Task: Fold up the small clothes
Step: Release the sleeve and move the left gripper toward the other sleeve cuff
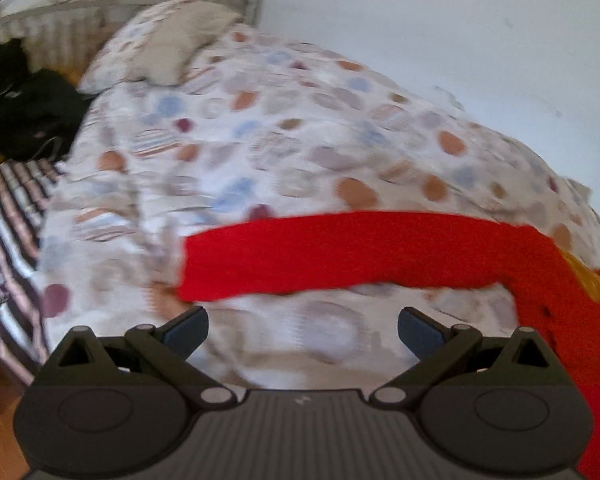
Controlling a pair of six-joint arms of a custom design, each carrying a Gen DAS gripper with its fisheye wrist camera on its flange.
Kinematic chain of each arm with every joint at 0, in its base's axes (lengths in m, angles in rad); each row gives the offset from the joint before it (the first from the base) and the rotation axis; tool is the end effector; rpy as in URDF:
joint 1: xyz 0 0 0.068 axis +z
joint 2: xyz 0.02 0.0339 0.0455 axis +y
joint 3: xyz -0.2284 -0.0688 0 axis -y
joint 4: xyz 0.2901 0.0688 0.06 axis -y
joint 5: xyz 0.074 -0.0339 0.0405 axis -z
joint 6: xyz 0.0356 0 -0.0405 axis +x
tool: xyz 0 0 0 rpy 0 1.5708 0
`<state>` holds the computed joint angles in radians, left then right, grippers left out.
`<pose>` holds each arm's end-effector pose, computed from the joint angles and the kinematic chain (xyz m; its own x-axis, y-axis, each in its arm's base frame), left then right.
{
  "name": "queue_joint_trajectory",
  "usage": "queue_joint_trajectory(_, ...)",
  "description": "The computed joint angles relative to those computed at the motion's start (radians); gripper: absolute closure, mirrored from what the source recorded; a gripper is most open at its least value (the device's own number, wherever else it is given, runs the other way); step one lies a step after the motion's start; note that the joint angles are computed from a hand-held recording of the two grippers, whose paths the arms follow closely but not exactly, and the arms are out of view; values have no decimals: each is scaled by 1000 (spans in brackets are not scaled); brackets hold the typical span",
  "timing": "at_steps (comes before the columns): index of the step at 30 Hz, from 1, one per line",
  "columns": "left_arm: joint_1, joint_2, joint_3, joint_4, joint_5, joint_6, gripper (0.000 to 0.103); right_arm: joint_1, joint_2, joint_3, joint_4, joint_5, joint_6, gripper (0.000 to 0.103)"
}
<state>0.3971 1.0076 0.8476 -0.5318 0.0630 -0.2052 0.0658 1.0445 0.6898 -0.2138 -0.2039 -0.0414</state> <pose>0.2576 0.1056 0.2498 -0.5064 -0.4329 -0.7458 -0.4540 0.8691 -0.1962 0.2888 0.0263 0.2079 -0.5270 -0.0753 -0.8465 -0.2567 0.9637 0.0740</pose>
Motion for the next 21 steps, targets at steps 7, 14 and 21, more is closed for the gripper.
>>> queue_joint_trajectory(7, 170, 77, -37, 106, 141, -99, 0, 157, 8, -64, 107, 99, 41, 1)
queue_joint_trajectory(14, 234, 197, -79, 327, 408, -299, 1, 181, 115, -48, 146, 151, 34, 1)
queue_joint_trajectory(21, 217, 415, -14, 512, 415, -472, 2, 148, 137, -53, 164, 94, 80, 0)
